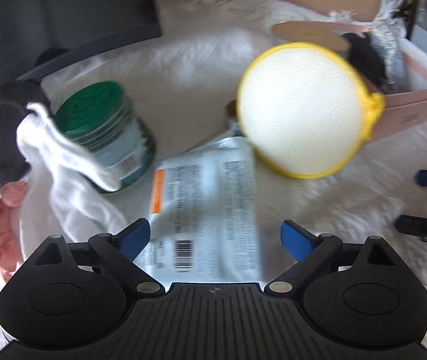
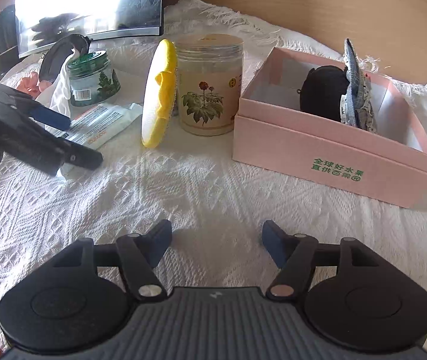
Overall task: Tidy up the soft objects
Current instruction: 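Move the left gripper to the white wipes packet while the right gripper approaches the yellow sponge, then grasp the white wipes packet with the left gripper while the right gripper grasps the yellow sponge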
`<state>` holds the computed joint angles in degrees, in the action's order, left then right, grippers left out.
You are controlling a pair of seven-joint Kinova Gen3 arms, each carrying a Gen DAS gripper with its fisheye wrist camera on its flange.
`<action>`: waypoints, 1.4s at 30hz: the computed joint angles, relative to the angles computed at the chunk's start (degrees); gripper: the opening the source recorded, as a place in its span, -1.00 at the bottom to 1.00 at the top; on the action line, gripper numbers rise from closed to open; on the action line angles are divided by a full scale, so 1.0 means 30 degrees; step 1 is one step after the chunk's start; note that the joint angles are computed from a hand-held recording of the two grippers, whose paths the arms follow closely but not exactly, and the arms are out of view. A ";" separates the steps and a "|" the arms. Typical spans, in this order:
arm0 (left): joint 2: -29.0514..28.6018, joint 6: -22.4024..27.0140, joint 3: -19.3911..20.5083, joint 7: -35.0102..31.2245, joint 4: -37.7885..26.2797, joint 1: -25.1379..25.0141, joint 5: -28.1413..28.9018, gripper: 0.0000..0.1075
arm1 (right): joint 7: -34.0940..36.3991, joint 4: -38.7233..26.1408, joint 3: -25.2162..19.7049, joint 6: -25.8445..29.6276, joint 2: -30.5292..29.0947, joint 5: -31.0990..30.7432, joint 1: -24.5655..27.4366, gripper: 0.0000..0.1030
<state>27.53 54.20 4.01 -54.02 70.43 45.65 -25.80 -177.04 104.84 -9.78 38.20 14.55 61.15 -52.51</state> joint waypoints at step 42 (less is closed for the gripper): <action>-0.4035 -0.4644 0.0204 0.8130 0.5210 -0.0591 -0.1620 0.50 | 1.7514 -1.1895 0.0681 0.2685 0.3757 -1.0121 0.1553 -0.69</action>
<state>15.43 40.27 4.62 -29.64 86.06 43.88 -30.66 -124.50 69.15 -7.73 46.25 25.82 30.79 -47.85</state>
